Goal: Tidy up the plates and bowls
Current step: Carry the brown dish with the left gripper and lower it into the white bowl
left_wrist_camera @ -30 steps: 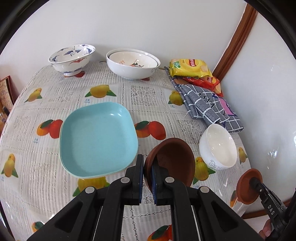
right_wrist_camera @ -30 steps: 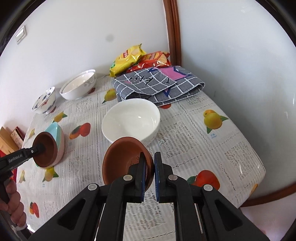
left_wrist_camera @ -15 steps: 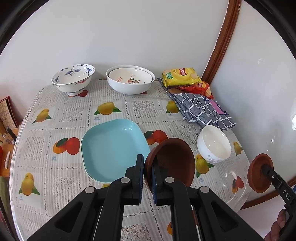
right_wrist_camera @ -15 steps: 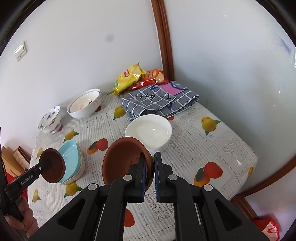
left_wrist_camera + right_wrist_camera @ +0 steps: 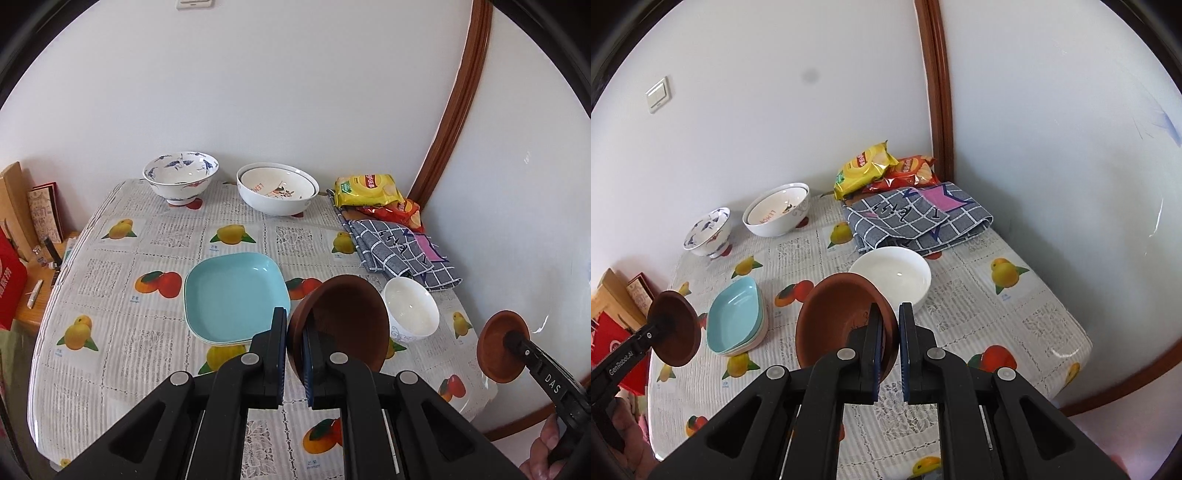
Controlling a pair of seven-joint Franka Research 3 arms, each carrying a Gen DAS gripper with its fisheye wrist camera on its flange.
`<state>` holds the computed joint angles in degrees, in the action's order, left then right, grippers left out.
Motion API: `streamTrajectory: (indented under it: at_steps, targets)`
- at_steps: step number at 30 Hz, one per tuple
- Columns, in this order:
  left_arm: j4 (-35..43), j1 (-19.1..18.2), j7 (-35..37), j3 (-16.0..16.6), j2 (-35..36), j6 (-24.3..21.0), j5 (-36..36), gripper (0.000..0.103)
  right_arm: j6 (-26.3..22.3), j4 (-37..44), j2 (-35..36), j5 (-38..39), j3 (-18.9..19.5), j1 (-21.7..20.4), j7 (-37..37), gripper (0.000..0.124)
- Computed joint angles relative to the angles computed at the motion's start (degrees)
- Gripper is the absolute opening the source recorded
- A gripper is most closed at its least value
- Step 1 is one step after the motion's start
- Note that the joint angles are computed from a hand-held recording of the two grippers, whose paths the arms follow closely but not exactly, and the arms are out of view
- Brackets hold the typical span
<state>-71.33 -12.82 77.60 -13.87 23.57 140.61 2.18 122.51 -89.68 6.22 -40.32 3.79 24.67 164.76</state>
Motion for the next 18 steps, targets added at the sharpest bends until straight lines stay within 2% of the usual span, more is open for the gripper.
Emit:
streamTrajectory:
  at_steps: [5, 10, 18]
  targets:
    - [-1.65, -0.71, -3.51, 0.73, -1.67, 0.45, 1.35, 0.008, 2.43, -1.45, -1.42, 1.21, -0.03, -0.99, -2.97, 0.008]
    - [0.36, -1.52, -5.44, 1.04, -0.62, -0.69, 2.94, 0.008, 4.68, -2.34, -1.8, 2.18, -0.08, -2.07, -4.29, 0.008]
    - [10.61, -3.56, -7.17, 1.73, 6.03, -4.75, 5.42, 0.008, 7.19, -2.39, -0.81, 4.05, -0.9, -3.61, -6.06, 0.008]
